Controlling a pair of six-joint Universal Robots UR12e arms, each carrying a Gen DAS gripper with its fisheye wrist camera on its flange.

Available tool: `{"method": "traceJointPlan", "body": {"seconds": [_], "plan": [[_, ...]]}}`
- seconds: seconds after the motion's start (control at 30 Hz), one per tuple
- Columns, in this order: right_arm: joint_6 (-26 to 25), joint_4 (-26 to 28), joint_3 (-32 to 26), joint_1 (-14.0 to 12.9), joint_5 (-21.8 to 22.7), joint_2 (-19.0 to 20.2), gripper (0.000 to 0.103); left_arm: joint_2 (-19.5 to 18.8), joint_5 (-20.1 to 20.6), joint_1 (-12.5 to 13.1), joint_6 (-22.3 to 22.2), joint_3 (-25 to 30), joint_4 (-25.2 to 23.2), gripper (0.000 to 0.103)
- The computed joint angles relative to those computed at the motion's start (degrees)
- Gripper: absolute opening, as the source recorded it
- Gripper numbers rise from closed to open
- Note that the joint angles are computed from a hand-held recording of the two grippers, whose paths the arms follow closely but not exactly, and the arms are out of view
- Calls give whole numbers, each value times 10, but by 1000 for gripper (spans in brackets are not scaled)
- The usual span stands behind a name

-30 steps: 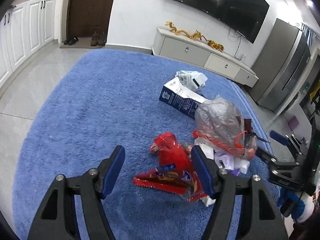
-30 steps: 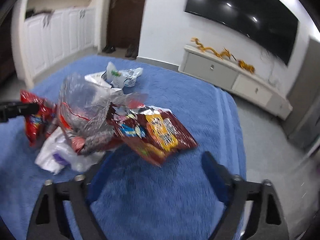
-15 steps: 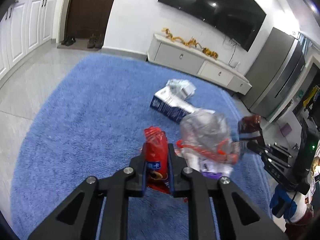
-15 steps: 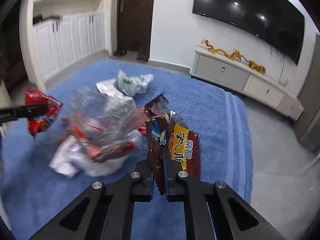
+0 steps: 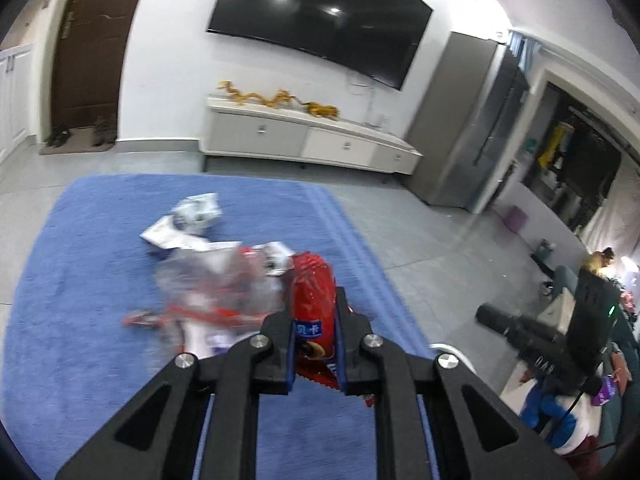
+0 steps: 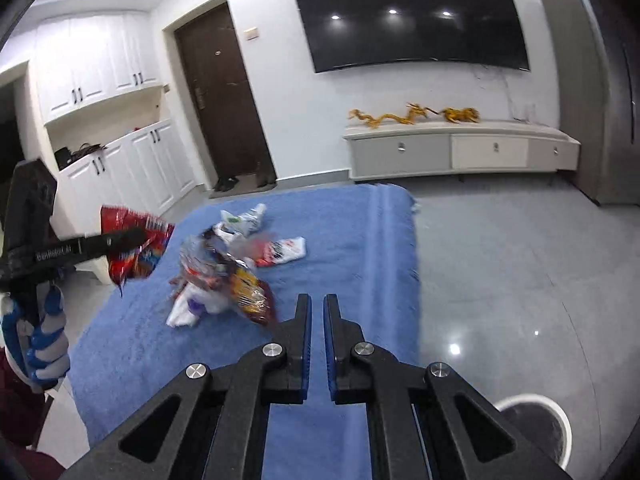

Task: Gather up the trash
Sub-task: 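Grasp red snack bag with left tool while right tool grasps brown snack bag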

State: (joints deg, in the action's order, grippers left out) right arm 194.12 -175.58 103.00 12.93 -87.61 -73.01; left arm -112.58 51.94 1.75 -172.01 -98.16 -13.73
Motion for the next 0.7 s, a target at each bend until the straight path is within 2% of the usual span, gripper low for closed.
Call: {"method": "traceJointPlan", "body": {"seconds": [0.1, 0.17, 0.2, 0.23, 0.3, 0.4, 0.53, 0.6, 0.67, 0.7], "plan": [[-7, 5, 15, -2, 13, -9, 7, 1, 0, -9, 0, 4, -2, 13], [-12, 9, 12, -1, 28, -5, 13, 4, 1, -9, 0, 1, -4, 13], [-17, 12, 7, 1, 38, 2, 25, 5, 5, -8, -1, -1, -2, 13], [-18, 15, 2, 3, 43, 7, 46, 5, 10, -8, -3, -1, 1, 13], [-26, 15, -12, 8, 56, 22, 69, 6, 16, -2, -11, -3, 4, 13], [-42, 35, -50, 7, 109, 52, 70, 8, 24, 9, -21, -7, 11, 13], [-82, 95, -115, 9, 137, 98, 70, 9, 31, 23, -33, -14, 18, 13], [-102, 127, -148, 7, 166, 123, 70, 9, 36, 28, -38, -16, 21, 13], [-121, 150, -169, 8, 172, 138, 70, 8, 40, 32, -42, -17, 21, 13], [-132, 172, -184, 10, 172, 148, 65, 8, 43, 35, -44, -18, 21, 13]]}}
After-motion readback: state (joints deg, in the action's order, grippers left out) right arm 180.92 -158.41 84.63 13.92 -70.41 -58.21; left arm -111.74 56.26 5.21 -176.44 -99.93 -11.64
